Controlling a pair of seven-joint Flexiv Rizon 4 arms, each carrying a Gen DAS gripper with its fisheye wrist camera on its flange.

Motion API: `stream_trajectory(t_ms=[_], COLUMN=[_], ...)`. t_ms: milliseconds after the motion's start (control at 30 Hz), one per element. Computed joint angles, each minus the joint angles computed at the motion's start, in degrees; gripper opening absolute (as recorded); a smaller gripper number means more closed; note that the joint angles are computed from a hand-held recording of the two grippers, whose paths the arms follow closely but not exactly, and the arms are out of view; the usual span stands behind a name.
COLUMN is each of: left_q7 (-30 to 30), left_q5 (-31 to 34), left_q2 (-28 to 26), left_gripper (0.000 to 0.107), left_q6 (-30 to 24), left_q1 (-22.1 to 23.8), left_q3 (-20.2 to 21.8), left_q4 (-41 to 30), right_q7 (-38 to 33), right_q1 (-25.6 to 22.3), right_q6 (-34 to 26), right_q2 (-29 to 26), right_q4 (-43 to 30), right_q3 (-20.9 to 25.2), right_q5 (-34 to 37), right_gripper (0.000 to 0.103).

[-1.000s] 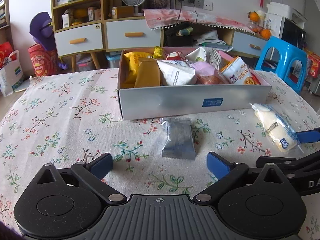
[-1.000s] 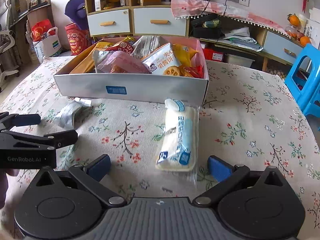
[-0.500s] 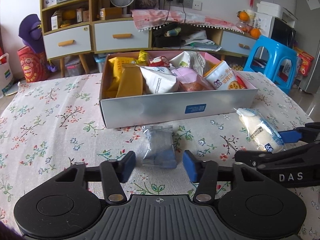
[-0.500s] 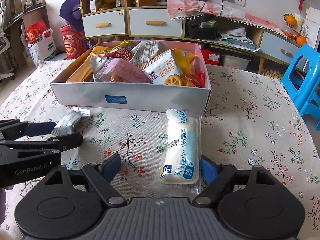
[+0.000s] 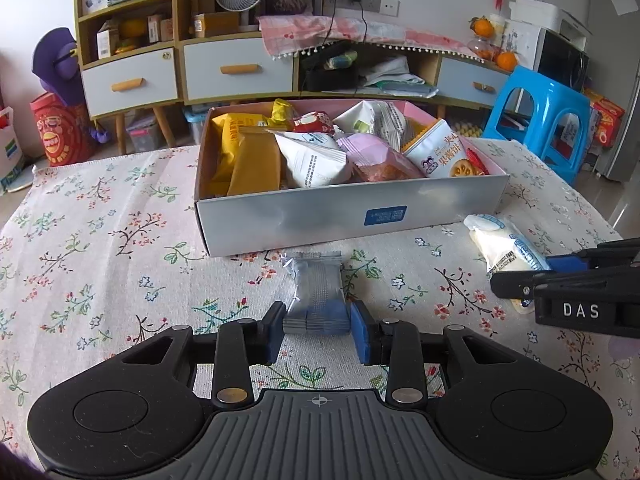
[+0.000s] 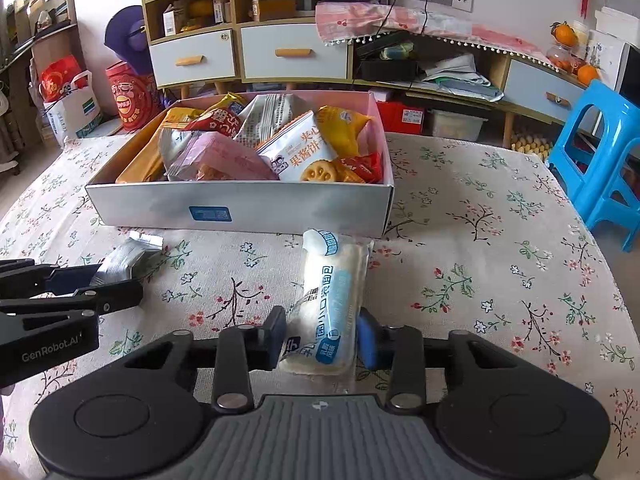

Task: Organize snacks
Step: 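Grasp the silver packet with the left tool while the right tool grasps the white milk-bar packet, then carry both packets into the pink box and open both tools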

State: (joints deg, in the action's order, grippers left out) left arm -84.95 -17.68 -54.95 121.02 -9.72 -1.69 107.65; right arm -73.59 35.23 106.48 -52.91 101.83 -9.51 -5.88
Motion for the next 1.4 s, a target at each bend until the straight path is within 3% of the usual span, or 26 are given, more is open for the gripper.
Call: stream_trajectory(t_ms=[267, 1067, 1400], left_q7=[-0.61, -7.35, -12.48], left_q5=[1.3, 8.35, 12.22], left_q2=[0.73, 4.73, 7.25], left_gripper=[0.032, 0.031, 0.031], left_q6=[-0.2, 0.37, 2.39], left_q1=[1.01, 7.02, 10.48], left_q3=[-0.96, -5.49, -7.22], left_q4=[0.63, 3.93, 6.03], right_q7=[0.07, 8.34, 10.5], right_q1=[-4.37, -13.03, -16.78], right_q6=[-0.41, -6.01, -3.91], right_q2=[1.27, 5.14, 5.65], right_q4=[-0.14, -0.01, -0.66], right_q3=[5.02, 14.06, 18.11], right_q5=[-2.25, -5.62, -6.81], right_gripper=[0.008, 0.007, 0.007])
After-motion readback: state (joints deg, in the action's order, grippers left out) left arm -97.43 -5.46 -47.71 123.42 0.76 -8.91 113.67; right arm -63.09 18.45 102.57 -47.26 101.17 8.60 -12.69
